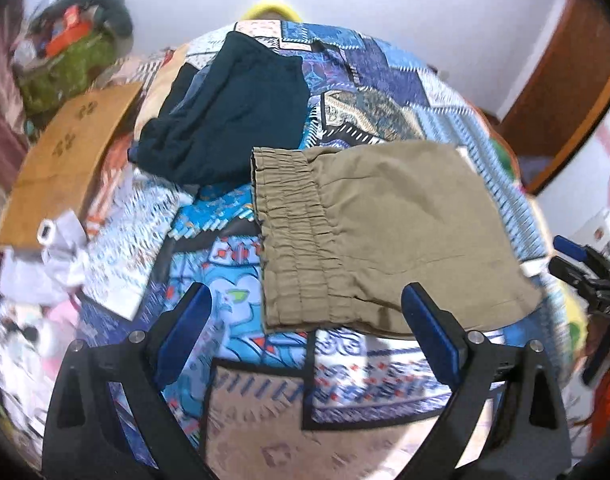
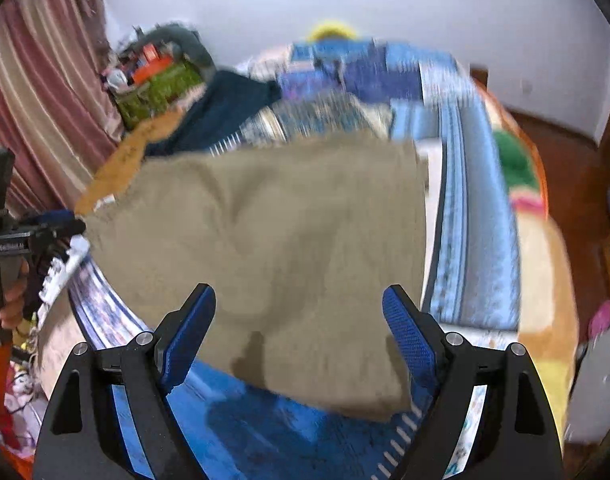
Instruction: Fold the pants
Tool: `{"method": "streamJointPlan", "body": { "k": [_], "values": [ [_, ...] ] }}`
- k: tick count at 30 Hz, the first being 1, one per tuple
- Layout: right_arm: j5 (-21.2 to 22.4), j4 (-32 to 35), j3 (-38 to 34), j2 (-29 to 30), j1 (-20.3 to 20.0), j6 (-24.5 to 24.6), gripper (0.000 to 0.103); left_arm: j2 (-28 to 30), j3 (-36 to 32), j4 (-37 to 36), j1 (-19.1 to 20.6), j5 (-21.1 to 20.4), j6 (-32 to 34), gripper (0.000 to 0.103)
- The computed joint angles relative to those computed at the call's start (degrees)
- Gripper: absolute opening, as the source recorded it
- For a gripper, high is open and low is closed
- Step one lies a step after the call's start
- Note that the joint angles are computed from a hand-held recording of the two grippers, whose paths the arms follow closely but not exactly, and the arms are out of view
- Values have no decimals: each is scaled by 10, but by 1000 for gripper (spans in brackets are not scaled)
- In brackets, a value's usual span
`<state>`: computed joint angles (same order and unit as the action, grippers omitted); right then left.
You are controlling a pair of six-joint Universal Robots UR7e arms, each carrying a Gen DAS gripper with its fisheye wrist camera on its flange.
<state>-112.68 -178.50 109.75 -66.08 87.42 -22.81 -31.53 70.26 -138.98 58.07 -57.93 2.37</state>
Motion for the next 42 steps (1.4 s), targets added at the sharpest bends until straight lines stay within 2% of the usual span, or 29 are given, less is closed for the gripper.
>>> {"method": "streamJointPlan", "body": {
  "k": [5,8,12,15,17,19,25,26,28,30,32,33,36,40,42],
  "values": [
    [-15,-91,-19,50,31,-70,83,-15,15,23,8,-59,-50,97],
    [-20,-102,-30,79,34,-90,83,-17,24,34,13,-86,-69,97],
    [-26,-93,-41,102,29,-85,83,-13,24,55,24,-134,-88,96],
    [-36,-81,-44,112,26,-78,83,-8,21,49,26,-149,-90,95],
    [-39,-78,-41,116,24,-80,83,-1,9,51,33,-178,-97,95],
    [-31,-85,-34,114,20,-74,83,11,-11,55,43,-204,-104,96],
    [-4,-40,-33,101,8,-32,83,52,-80,65,64,-251,-133,96],
    [-3,-40,-31,100,9,-30,83,57,-89,68,64,-247,-137,95],
    [2,-38,-28,97,8,-24,83,66,-103,71,58,-214,-140,86],
    [8,-38,-25,95,6,-20,83,72,-104,66,44,-145,-135,61],
    [13,-40,-20,93,5,-14,83,71,-96,56,37,-108,-119,51],
    [15,-40,-19,91,4,-12,83,68,-90,47,35,-103,-111,45],
    [18,-43,-14,85,2,-5,83,53,-59,6,27,-74,-80,39],
    [11,-56,5,69,-3,-2,83,34,-5,-98,-2,42,-4,36],
    [4,-59,15,61,-7,-4,83,33,8,-144,-11,85,39,36]
  ]
}}
